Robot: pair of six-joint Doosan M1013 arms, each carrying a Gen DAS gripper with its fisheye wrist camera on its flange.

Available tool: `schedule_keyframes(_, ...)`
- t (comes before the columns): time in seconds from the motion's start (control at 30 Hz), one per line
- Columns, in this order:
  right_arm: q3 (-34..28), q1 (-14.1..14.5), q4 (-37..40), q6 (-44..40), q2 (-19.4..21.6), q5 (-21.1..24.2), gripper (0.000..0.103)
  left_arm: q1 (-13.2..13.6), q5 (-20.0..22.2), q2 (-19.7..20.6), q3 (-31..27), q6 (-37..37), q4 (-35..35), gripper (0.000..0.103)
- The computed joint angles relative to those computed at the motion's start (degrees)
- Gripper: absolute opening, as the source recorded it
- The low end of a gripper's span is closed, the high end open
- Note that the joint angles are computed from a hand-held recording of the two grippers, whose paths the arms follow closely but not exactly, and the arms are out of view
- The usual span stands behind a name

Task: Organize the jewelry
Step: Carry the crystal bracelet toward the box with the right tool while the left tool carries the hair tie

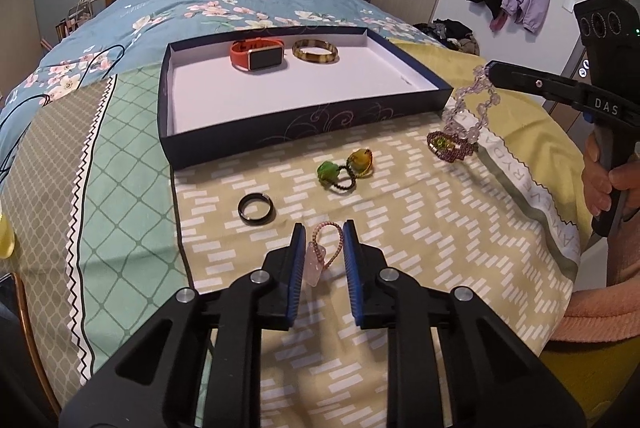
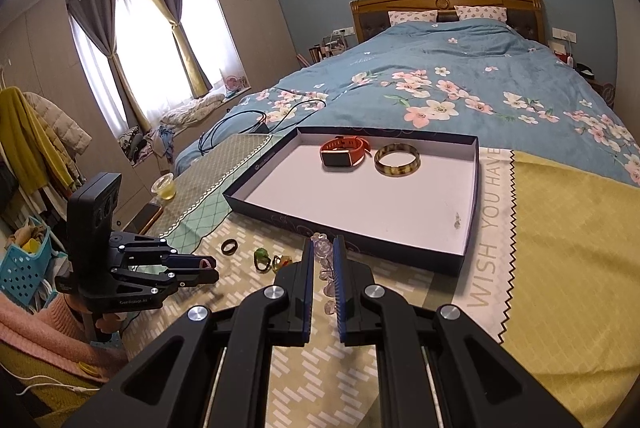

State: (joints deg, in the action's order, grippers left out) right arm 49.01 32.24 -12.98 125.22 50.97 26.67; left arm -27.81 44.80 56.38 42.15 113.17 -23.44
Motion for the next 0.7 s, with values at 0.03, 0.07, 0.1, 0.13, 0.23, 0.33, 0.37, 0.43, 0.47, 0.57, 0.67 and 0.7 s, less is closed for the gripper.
schedule_keyframes(0.03,-0.1,0.0,0.0,-0.1,0.1,0.0,0.008,0.0,-0.1,0.0,-0.1,0.2,-0.3,0.019)
schedule_keyframes(0.07,-0.2,0.0,-0.1,0.0,0.1,-0.1,0.008,0.0,-0.2,0.0,-0.2,0.3,-0.5,0.019)
schedule_keyframes(0.1,-0.4,0.0,0.1,-0.2,0.2,-0.2,0.008,0.0,-0.3,0.0,-0.2,0.5,-0.7,0.019)
schedule_keyframes(0.13,-0.5,-0.1,0.2,-0.3,0.2,-0.2,0.008,0.0,-0.5,0.0,-0.4,0.6,-0.9,0.019)
schedule_keyframes(0.23,-1.0,-0.2,0.4,-0.3,0.6,-0.3,0.008,0.0,-0.8,0.0,-0.6,0.9,-1.6,0.019)
schedule_keyframes(0.33,-1.9,-0.3,0.7,-0.7,1.0,-0.2,0.008,0.1,-1.2,0.1,-1.3,0.6,-2.2,0.019)
schedule_keyframes(0.37,-2.1,-0.3,0.6,-0.8,1.1,-0.1,0.008,0.1,-1.4,0.1,-1.3,0.6,-2.2,0.019)
schedule_keyframes(0.43,-2.8,-0.3,0.9,-1.3,1.3,0.1,0.008,0.1,-1.7,0.2,-1.8,0.7,-2.4,0.019)
schedule_keyframes(0.47,-3.2,-0.4,1.3,-1.8,1.5,0.3,0.008,0.1,-1.8,0.3,-2.0,0.7,-2.5,0.019)
schedule_keyframes(0.57,-4.2,-0.5,1.4,-2.6,1.9,0.6,0.008,0.0,-1.9,0.7,-3.3,0.4,-2.2,0.019)
schedule_keyframes(0.67,-4.6,-0.5,1.2,-2.4,2.1,0.5,0.008,0.0,-2.0,1.2,-4.6,0.2,-1.8,0.019)
schedule_keyframes(0.7,-4.8,-0.6,1.2,-2.4,2.2,0.5,0.008,0.0,-1.9,1.4,-5.1,0.1,-1.6,0.019)
